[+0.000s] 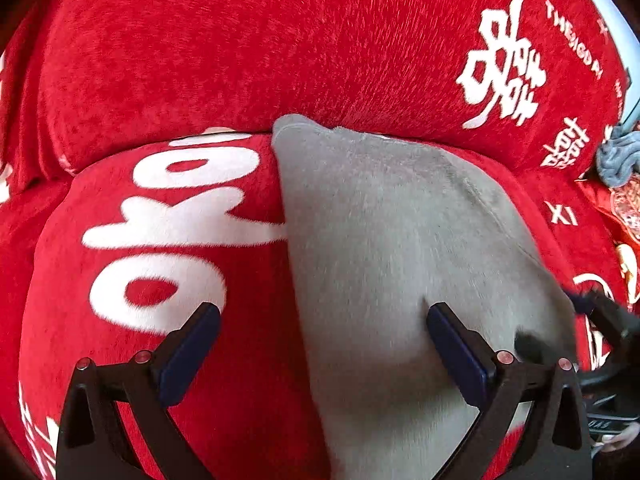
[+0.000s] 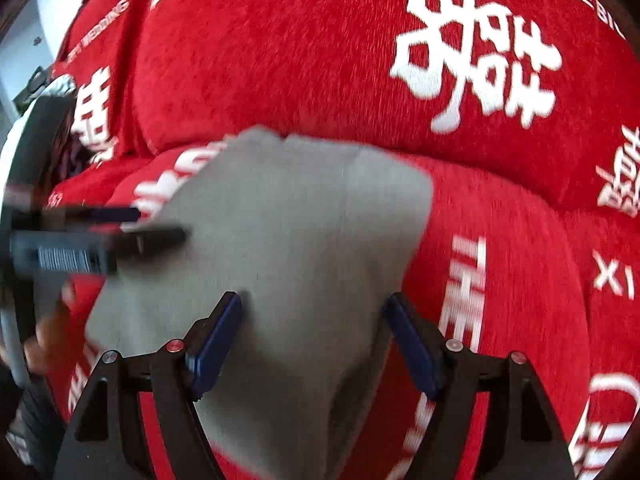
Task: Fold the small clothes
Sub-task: 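Press the folded grey sweater flat with both open tools, then close the left tool on the folded sweater edge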
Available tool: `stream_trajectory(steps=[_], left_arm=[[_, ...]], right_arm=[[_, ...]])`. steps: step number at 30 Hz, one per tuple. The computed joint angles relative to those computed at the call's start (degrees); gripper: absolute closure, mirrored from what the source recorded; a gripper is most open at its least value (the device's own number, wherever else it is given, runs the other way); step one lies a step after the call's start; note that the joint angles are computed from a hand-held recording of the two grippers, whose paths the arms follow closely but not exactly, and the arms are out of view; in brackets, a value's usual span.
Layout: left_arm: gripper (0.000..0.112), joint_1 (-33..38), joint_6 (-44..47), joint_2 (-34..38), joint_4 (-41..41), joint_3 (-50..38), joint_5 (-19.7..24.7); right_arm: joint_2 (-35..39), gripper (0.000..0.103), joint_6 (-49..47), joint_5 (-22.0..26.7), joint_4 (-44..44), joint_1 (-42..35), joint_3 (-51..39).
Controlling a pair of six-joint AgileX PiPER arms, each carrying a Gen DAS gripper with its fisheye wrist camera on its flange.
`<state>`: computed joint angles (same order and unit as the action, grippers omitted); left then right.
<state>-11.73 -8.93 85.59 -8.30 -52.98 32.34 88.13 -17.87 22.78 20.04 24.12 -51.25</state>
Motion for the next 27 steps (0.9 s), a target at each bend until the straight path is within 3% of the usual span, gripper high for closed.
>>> stream_trajectory(steps=[3,5,7,9,11,14,18,21,24,25,27], left_arm=[[0.009,2.5,5.7,-4.7,-4.8,3.1,1.0],[0.009,3.3,5.1,-7.9,-3.3,4.2,1.3],[0.009,5.2,6.9,-8.1,-4.7,4.1,1.2],[0.009,8.0,11.2,-5.0,-10.5,1.4,4.3],[0.009,9.2,16.9,-1.1,-17.1,-1.1,6.7],[0.009,8.0,18.0,4.9,-20.7,-4.7,8.1],[0.009,7.9,21.1,11.7,-25.7,-9.2,11.3],[0.009,7.9,21.9,14.7,-27.8,-11.2,12.5],[0.009,6.4,20.8,16.4,-26.9,-13.2,11.7],[0.01,5.5,19.7,16.9,-25.5,-14.0,11.4],[0.021,2.9,17.3,16.4,-21.5,-14.1,9.4]], right_arm=[[-5.1,0.025,-6.2,0.8,4.9,-1.9,7.0],[-9.2,0.025,-7.2,1.0,5.3,-4.0,10.0],[-12.4,0.025,-11.1,2.3,9.6,-8.4,10.8],[-12.0,0.024,-15.6,4.1,16.4,-12.9,9.2],[-8.3,0.024,-16.0,6.4,20.2,-15.3,5.6],[-0.6,0.024,-16.7,10.2,25.6,-15.6,-0.9],[9.9,0.024,-14.9,12.7,25.6,-13.1,-9.2],[15.5,0.023,-19.1,16.1,33.0,-14.4,-12.8],[19.0,0.024,-20.7,15.6,36.1,-13.8,-15.6],[19.5,0.027,-20.0,15.1,35.0,-13.1,-16.5],[20.2,0.039,-17.8,14.4,31.5,-11.0,-18.4]])
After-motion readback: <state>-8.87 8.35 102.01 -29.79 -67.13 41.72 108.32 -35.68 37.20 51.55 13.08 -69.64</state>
